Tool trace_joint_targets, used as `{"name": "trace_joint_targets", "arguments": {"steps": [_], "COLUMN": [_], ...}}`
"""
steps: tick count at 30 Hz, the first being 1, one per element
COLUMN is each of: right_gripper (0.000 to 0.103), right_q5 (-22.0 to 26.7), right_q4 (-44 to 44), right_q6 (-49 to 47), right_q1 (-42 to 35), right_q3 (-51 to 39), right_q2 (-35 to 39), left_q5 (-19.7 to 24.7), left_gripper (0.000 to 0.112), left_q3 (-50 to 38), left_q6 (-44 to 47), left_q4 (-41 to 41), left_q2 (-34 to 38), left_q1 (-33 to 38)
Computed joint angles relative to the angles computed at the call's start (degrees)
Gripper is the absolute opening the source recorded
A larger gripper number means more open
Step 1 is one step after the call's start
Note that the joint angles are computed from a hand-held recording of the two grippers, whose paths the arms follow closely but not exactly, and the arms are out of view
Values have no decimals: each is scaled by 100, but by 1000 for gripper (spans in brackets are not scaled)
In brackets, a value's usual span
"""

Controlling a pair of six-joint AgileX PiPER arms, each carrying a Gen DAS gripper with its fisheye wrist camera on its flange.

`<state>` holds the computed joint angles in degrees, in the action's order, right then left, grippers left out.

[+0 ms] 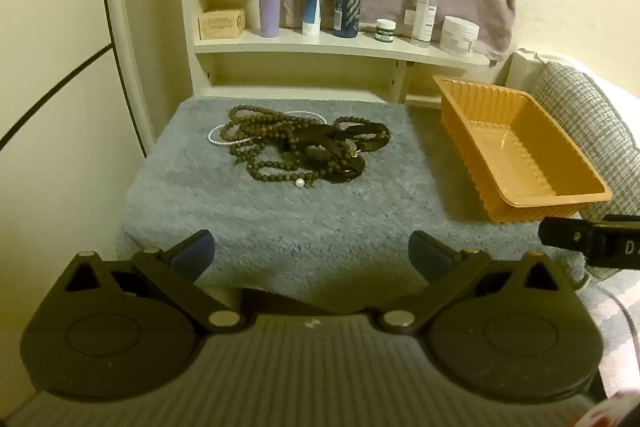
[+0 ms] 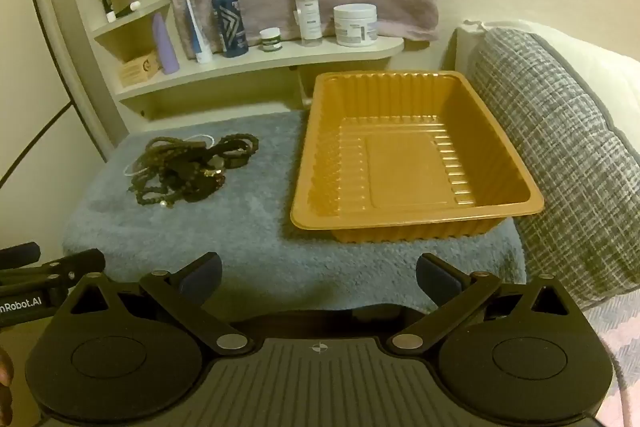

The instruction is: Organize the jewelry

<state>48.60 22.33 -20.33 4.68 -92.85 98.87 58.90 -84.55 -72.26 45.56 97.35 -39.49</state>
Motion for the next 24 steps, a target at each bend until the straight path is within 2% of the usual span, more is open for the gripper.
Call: {"name": "trace_joint_targets", "arguments": {"steps": [10, 24], "right_gripper": [102, 102], "right_q5": [-75, -133], "right_q4": [-69, -61], "right_q6": [-36, 41], "right_q1": [5, 5], "right_q3": [49, 116], "right_q2": [-21, -55], "left_q5": [-320, -289], "left_gripper": [102, 102], "left_q3": [128, 23], "left_q6": [39, 105], "left_q4": [-144, -172], "left_q2": [-53, 11], "left_q1": [102, 87]}}
